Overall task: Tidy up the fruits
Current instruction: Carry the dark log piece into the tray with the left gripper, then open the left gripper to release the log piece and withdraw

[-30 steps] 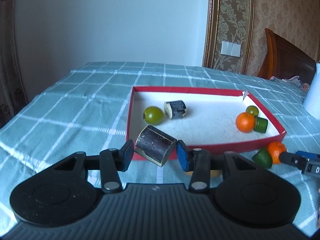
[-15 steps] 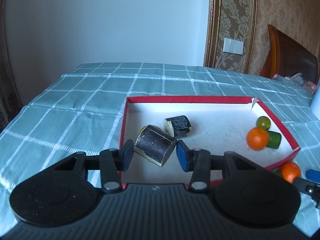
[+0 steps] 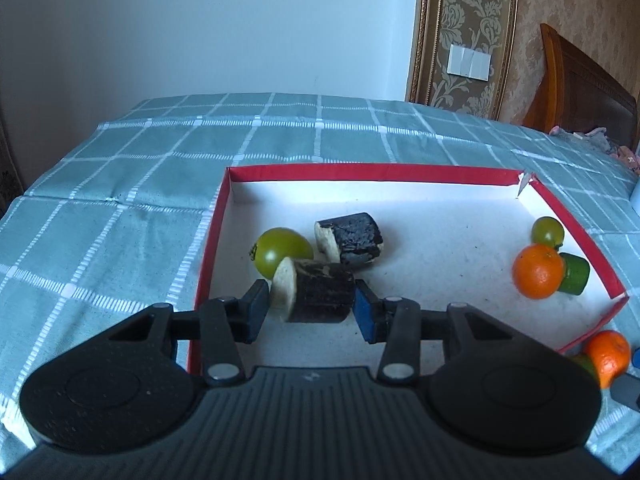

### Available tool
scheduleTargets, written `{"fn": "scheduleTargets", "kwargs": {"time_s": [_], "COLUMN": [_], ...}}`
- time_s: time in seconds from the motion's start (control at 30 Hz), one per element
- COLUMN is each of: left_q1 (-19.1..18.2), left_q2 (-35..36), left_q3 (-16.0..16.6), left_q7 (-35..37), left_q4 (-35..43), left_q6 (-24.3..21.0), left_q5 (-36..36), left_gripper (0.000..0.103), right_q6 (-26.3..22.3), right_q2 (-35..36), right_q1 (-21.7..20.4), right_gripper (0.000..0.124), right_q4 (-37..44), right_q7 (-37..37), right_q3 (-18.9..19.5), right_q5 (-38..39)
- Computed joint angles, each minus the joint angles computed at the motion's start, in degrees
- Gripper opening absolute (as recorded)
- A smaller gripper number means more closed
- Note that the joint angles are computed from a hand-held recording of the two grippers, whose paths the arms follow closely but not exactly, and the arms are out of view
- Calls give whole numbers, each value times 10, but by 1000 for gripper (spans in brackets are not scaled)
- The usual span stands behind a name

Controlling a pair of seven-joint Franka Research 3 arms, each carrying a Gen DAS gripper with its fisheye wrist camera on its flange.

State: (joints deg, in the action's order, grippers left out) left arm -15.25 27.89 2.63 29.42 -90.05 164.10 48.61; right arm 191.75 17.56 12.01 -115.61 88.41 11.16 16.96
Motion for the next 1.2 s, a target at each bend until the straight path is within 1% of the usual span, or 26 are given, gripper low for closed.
{"fn": "scheduleTargets", "kwargs": {"time_s": [0.1,0.2,0.53,0.57,0.63,0.67,0.73,0.8,0.93,1.07,1.13,1.2], "left_q1": [4,-10,-10,-11,-16,-24,-40,-44,-32,-17,-16,-8], "left_q2": [4,6,6,3,-5,-11,-24,-39,-69,-102,-121,-137], "left_q3": [-4,10,13,14,20,31,46,50,37,22,18,7], "left_q7": [6,-7,-24,-25,-36,-57,-99,-139,-196,-247,-293,-319], "left_q4": [4,6,2,-2,-14,-22,-35,-49,-80,-116,-135,-155], "left_q6": [-3,-10,2,6,13,20,20,20,24,41,35,36], "left_q5": [-9,13,42,47,65,87,137,181,232,293,344,373], "left_gripper": [41,41,41,42,60,62,67,71,74,76,83,84], "right_q6": [-3,-3,-3,-3,-3,-3,-4,-4,-4,-4,-4,-4], "right_q2": [0,0,0,0,-1,-1,-1,-1,-1,-1,-1,-1], "right_q1": [2,1,3,3,2,2,1,1,1,-1,-1,-1], "right_gripper": [79,79,79,79,79,79,79,80,81,81,81,81], "right_q4": [1,1,1,1,1,1,1,0,0,0,0,0], "right_q7": [0,-1,-1,-1,-1,-1,-2,-2,-2,-2,-2,-2], "right_q3": [-3,-1,-3,-3,-2,-2,-1,0,-1,2,2,2], "right_q5": [0,0,1,1,2,2,1,1,1,1,1,0]}}
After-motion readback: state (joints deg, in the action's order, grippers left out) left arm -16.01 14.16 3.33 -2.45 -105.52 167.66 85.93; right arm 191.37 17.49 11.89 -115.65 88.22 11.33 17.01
